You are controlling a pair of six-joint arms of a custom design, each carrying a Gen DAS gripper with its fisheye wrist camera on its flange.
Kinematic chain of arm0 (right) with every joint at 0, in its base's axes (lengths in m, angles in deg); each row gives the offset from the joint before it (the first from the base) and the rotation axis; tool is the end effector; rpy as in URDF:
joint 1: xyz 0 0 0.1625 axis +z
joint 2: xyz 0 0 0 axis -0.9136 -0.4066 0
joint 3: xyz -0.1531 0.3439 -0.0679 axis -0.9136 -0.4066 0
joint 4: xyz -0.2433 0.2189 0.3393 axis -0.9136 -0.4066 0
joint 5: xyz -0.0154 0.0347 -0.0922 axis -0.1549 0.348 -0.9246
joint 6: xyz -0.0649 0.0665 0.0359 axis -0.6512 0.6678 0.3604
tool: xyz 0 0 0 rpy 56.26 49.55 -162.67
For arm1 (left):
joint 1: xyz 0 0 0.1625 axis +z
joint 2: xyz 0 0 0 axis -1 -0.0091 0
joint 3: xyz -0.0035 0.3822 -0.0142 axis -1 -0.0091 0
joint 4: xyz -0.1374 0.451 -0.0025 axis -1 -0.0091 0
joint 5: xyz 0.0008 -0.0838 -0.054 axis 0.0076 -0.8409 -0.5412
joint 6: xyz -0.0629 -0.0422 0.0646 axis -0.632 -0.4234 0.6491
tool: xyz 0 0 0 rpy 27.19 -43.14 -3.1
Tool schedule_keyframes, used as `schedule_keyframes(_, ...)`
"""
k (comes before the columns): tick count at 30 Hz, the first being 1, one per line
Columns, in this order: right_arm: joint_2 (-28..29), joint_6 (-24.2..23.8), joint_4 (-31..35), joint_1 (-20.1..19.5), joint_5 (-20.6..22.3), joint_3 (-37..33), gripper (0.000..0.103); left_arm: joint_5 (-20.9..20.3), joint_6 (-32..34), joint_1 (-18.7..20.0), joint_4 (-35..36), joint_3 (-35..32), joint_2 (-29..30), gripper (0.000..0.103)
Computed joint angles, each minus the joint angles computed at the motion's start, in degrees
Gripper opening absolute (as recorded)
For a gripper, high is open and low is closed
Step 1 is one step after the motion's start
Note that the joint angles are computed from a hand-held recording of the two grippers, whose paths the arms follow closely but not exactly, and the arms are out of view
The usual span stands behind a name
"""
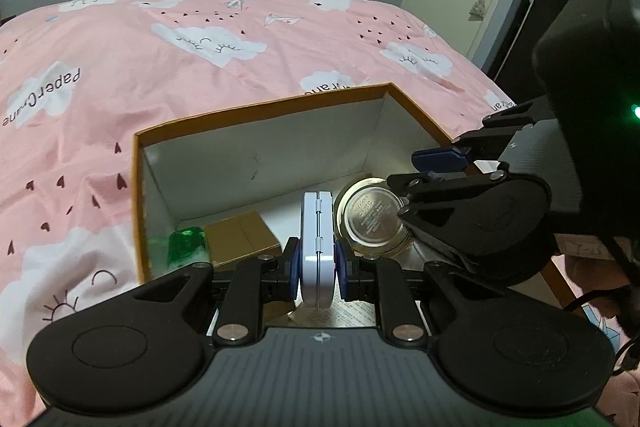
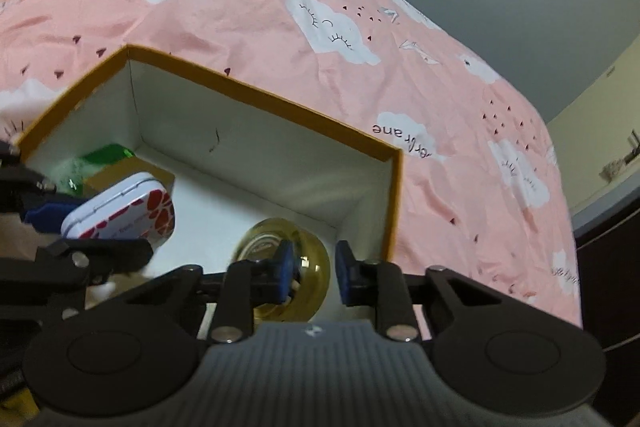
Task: Organize rigid objects
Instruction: 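Lower the gold jar into the box and open the right tool while the left tool lowers the mint tin, then open the left tool to release the mint tin and lift both tools away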
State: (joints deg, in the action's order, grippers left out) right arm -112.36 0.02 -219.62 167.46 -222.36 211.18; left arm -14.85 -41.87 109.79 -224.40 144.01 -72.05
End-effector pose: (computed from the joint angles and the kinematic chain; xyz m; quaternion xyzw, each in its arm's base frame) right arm 0.1060 -0.2919 0.2402 0.1772 -0.7828 0.2277 0.5514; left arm -0.2924 -0.2946 0.0099 0.3816 0.8983 -0.1843 0.1158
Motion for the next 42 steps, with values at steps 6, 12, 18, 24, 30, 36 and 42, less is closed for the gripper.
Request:
schedule_keyframes(6,-7.9,3.7,7.4,-0.7,3.2,1.7,0.013,-0.8,1.6,0.2,-1.2,-2.0,3.7,0.02)
schedule_keyframes(12,-9.4,4.0,7.0,0.5,3.2,2.5,0.014,1.2,0.9,-0.5,-0.3,-2.7,5.7,0.02)
schedule_keyframes(18,-11.9,6.0,10.1,0.7,3.9,3.2,0.016,2.6,0.7,-1.3,-0.1,-2.1,4.7,0.026)
schedule_keyframes(24,-12.2,6.9,10.6,2.1,3.1,3.1,0.03,3.9,-0.5,-2.4,1.0,-1.0,2.4,0.05)
schedule_keyframes(30,-16.5,11.8,15.1,5.6,2.9,3.6,0.047,5.2,-2.5,-4.4,2.4,0.8,-1.8,0.058)
schedule_keyframes(36,-22.5,18.7,22.7,12.1,0.8,4.2,0.056,7.9,-4.1,-7.7,5.5,3.1,-7.8,0.062)
schedule_keyframes(42,-28.3,29.0,31.6,20.9,-2.7,4.7,0.061,14.9,-5.8,-13.4,7.7,6.9,-14.6,0.063)
